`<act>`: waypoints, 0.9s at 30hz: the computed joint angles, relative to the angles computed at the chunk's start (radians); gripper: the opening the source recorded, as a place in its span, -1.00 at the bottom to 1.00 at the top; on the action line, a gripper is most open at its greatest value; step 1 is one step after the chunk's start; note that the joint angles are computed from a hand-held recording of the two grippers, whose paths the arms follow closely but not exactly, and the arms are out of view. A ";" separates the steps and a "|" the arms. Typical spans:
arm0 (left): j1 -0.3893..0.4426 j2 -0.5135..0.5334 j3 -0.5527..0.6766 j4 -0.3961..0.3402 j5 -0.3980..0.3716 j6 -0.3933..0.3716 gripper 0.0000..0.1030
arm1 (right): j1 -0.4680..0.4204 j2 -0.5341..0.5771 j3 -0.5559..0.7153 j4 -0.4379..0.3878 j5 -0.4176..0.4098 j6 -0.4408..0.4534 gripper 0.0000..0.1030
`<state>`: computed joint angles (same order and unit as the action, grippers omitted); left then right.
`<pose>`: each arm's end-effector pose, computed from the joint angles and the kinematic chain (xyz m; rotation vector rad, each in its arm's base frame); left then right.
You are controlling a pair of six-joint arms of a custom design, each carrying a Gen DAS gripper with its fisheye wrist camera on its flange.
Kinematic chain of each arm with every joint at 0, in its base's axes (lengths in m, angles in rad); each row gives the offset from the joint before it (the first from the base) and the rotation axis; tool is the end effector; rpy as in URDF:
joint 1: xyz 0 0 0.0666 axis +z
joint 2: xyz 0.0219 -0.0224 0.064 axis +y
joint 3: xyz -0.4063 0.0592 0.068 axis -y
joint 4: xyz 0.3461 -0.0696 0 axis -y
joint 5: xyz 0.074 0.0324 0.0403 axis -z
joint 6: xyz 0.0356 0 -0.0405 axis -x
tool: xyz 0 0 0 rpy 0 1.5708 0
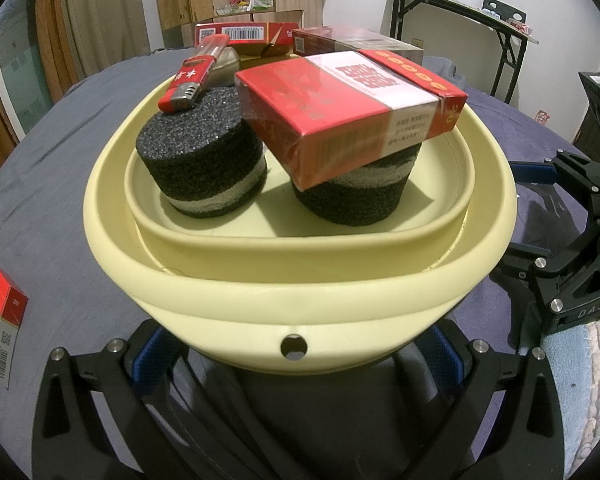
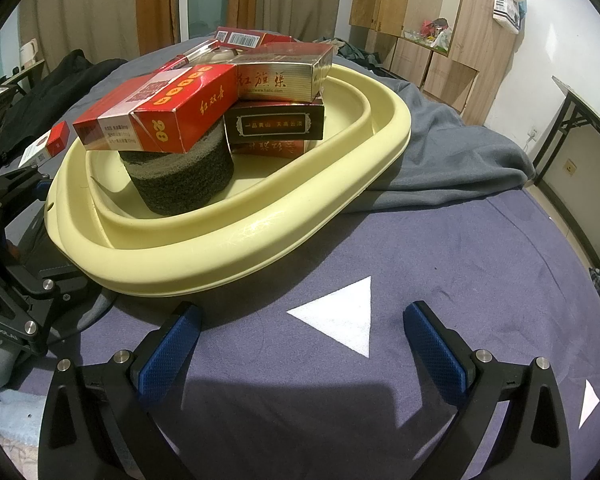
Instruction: Organize rigid objects
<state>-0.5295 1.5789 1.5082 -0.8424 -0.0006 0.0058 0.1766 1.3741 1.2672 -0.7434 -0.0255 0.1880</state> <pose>0.4359 -0.2555 0.4250 0.6464 2.4128 -0.2247 0.4188 0.0752 0.4229 -0.4503 2.3786 0.0257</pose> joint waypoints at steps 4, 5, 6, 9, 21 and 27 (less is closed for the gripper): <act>0.000 0.000 0.000 0.000 0.000 0.000 1.00 | 0.000 0.000 0.000 0.000 0.000 0.000 0.99; 0.000 0.000 0.000 0.000 0.000 0.000 1.00 | 0.000 0.000 0.000 0.000 0.000 0.000 0.99; 0.000 0.000 0.000 0.000 0.000 0.000 1.00 | 0.000 0.000 0.000 0.000 0.000 0.000 0.99; 0.000 0.000 0.000 0.000 0.000 0.000 1.00 | 0.000 0.000 0.000 0.000 0.000 0.000 0.99; 0.000 0.000 0.000 0.000 -0.001 0.000 1.00 | 0.000 0.000 0.000 0.000 0.000 0.000 0.99; 0.000 0.000 0.000 0.000 -0.001 0.000 1.00 | 0.001 0.000 0.000 0.000 0.000 -0.001 0.99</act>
